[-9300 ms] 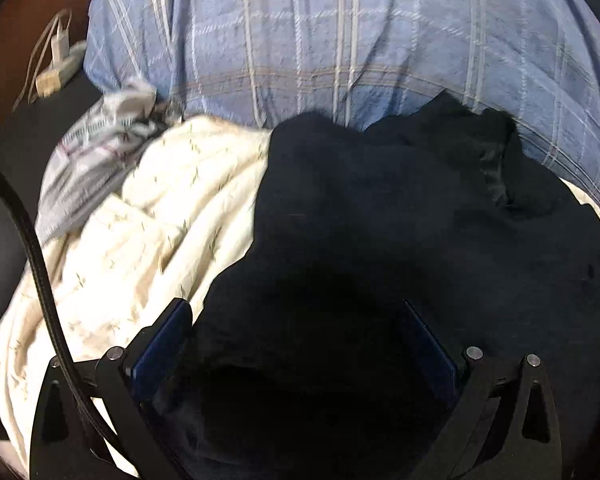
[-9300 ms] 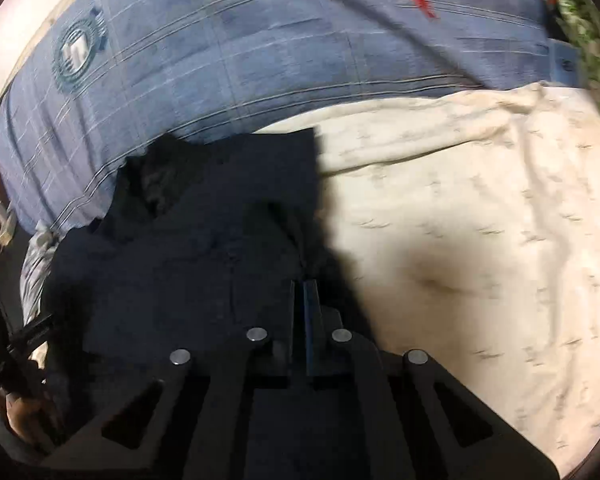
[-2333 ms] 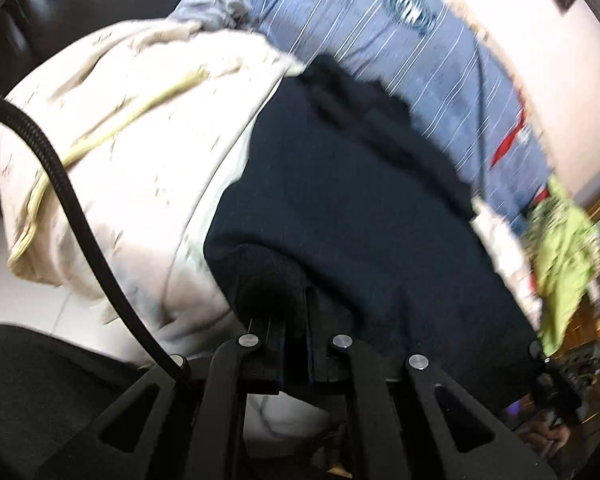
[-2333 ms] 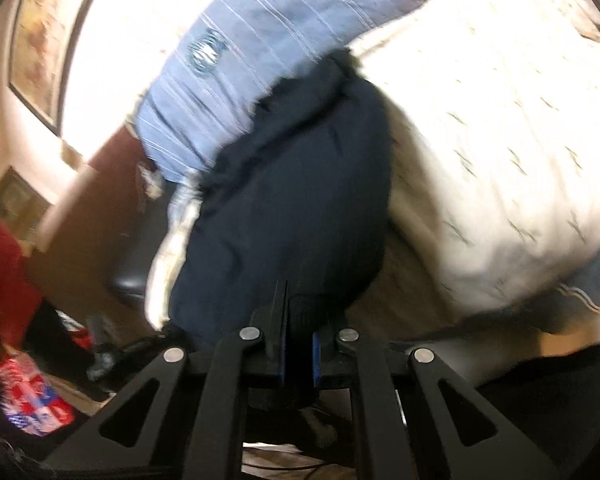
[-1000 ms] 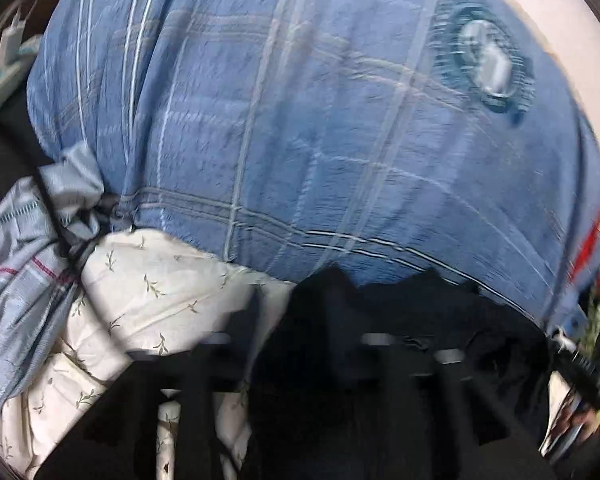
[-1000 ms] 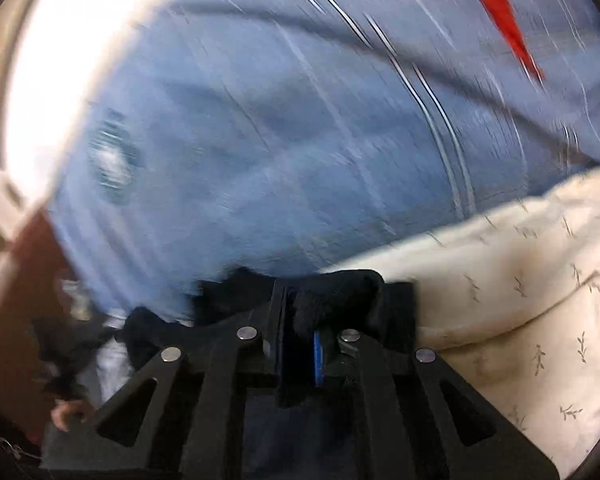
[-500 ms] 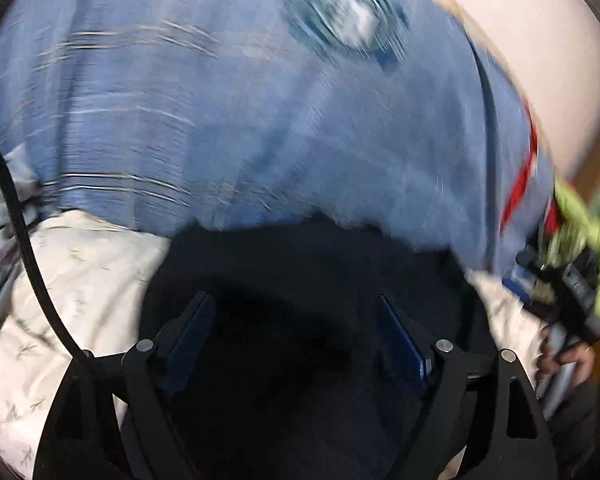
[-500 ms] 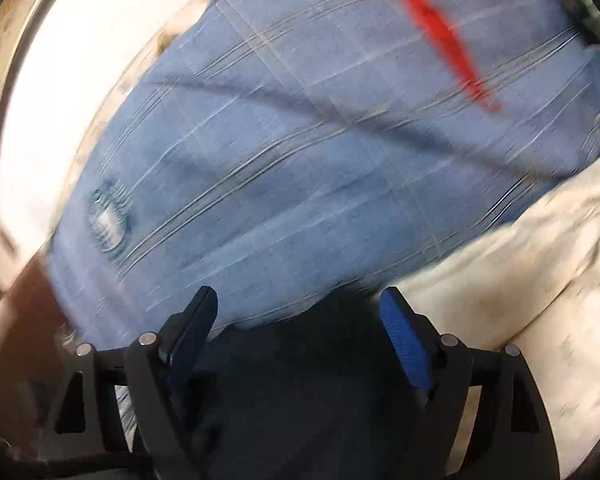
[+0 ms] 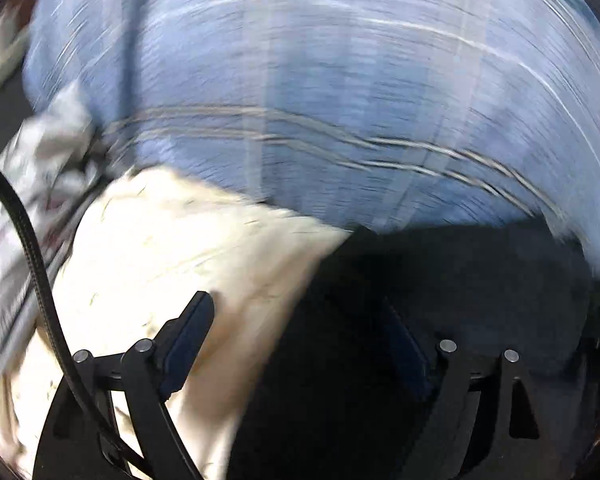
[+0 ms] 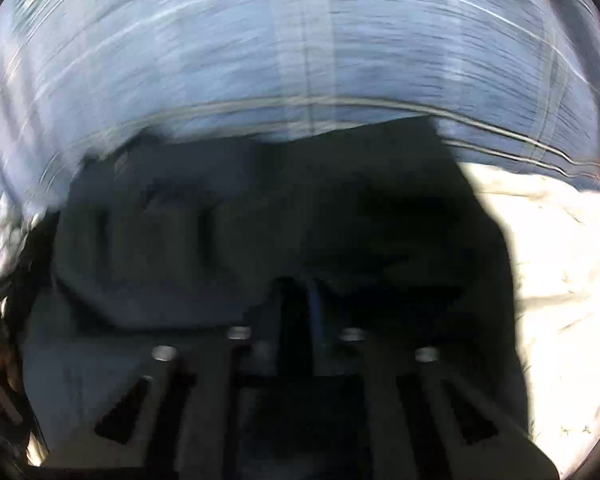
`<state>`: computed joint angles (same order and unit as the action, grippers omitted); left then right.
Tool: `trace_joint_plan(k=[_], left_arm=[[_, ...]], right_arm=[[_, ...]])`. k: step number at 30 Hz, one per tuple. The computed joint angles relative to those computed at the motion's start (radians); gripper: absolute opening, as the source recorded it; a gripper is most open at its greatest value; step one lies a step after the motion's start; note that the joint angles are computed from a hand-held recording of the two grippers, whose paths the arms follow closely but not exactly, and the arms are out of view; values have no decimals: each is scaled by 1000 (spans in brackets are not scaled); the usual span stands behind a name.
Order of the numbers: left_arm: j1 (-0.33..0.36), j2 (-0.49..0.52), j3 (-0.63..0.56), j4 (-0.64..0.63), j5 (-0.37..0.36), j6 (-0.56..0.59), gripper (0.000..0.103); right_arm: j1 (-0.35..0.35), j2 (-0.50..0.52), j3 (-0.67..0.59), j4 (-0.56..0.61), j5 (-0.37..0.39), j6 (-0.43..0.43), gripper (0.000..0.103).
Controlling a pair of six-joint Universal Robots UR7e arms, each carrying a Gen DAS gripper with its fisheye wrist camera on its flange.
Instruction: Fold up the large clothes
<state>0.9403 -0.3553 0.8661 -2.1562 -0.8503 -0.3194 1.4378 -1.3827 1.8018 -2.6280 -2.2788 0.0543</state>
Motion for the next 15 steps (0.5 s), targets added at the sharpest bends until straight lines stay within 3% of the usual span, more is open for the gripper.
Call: trace_joint_plan(k=[2, 3, 6, 7, 8, 9, 10, 12, 15], left_arm=[[-1, -26, 31, -15, 30, -24, 81], [-8, -50, 67, -44, 41, -13, 80], [-33, -159, 239, -195, 14, 47, 81], [-46, -213, 322, -245, 15, 63, 81], [-60, -264, 400, -277, 23, 64, 83], [-69, -307, 460, -297, 31, 55, 84], [-78, -353, 525, -309, 21, 38, 84], [-85, -448, 644, -310, -25, -19, 84], [-89, -581, 813, -327, -129, -162, 84]], right_arm=[[-20, -40, 15, -20, 40, 28, 0], [-13, -54, 26, -42, 23, 22, 0], [40, -137, 125, -204, -15, -62, 8], [67, -189, 176, -242, -38, -66, 27], [82, -234, 219, -267, -47, -63, 61], [109, -292, 282, -319, -73, -63, 76], [122, -318, 311, -345, -89, -66, 84], [169, -439, 397, -271, -119, -3, 84], [165, -604, 482, -95, -63, 160, 84]])
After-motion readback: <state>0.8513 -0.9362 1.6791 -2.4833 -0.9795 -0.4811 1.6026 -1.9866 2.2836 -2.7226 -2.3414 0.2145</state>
